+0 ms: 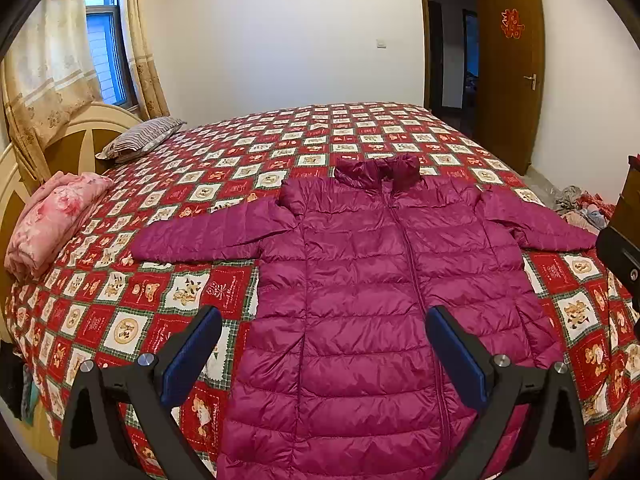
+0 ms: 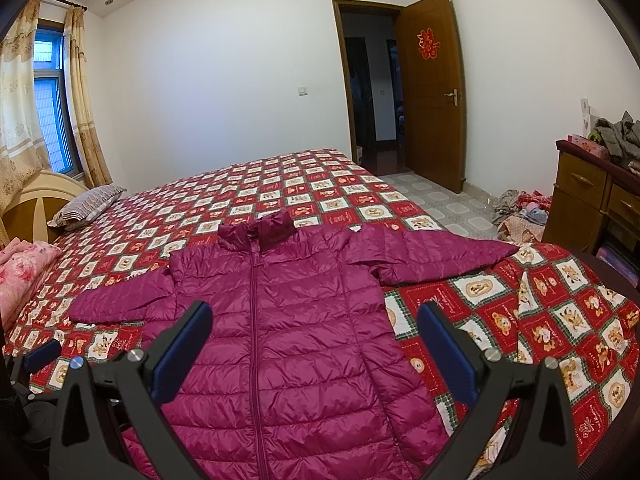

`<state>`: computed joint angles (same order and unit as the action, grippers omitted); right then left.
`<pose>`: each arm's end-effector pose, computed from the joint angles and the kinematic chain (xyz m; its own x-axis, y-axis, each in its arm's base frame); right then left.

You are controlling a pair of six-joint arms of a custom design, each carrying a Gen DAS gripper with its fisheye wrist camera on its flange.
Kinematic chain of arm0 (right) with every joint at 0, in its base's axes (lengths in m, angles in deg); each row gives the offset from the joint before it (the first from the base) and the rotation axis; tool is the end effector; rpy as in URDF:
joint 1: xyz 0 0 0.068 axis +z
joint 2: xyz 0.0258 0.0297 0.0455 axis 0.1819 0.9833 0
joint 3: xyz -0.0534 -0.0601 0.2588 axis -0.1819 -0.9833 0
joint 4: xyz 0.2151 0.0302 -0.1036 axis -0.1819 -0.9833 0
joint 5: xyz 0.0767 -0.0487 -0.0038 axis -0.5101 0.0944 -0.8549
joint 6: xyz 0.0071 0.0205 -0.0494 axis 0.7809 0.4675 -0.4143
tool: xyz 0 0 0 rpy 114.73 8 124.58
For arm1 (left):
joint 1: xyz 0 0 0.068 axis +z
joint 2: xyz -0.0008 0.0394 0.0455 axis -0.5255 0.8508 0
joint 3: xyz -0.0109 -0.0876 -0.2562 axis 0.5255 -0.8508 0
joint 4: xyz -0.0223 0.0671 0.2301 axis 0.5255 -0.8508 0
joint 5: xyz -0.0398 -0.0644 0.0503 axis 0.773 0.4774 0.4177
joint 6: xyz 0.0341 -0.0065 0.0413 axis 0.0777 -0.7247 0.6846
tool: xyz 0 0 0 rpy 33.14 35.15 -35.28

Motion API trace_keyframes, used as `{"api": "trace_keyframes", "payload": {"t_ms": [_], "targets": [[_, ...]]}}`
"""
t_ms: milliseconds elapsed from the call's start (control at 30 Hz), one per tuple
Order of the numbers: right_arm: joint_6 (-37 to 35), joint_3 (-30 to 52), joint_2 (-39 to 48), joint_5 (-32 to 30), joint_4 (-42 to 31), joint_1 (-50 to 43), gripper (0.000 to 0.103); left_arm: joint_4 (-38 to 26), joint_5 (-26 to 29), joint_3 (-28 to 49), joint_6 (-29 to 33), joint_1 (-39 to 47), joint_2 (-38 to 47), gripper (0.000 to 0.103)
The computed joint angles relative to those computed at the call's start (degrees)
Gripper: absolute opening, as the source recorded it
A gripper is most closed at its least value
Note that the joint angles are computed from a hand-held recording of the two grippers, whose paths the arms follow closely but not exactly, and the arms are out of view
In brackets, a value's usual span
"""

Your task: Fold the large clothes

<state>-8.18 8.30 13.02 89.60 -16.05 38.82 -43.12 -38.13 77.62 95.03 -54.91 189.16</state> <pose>0.2716 0.1144 0.1794 -0.3046 0.3866 -0.8705 0.6393 0.7604 0.1141 0.3737 -0.1622 0.1876 -0.5258 0.3747 -0.7637 0.5071 0.8589 0.0723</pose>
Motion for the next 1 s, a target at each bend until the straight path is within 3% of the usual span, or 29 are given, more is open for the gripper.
{"api": "trace_keyframes", "payload": {"t_ms": [433, 667, 867, 1000], "targets": [[-1.5, 0.2, 1.2, -3.0, 1.9, -2.9, 0.103, -2.9, 0.0, 4.8, 0.0, -0.4, 3.4, 0.102], [-2.6, -0.7, 1.7, -3.4, 3.9, -5.3, 0.103, 2.5, 6.5, 3.5, -2.4, 2.2, 2.8, 0.102], [-0.9, -3.9, 1.8, -8.8, 5.1, -11.6, 0.103, -4.8, 9.4, 13.7, -3.3, 4.2, 10.9, 0.102], [1.6, -7.6, -1.3, -11.7, 4.8, -15.4, 0.103, -5.4, 8.8, 15.5, -4.2, 5.1, 12.7, 0.102]]}}
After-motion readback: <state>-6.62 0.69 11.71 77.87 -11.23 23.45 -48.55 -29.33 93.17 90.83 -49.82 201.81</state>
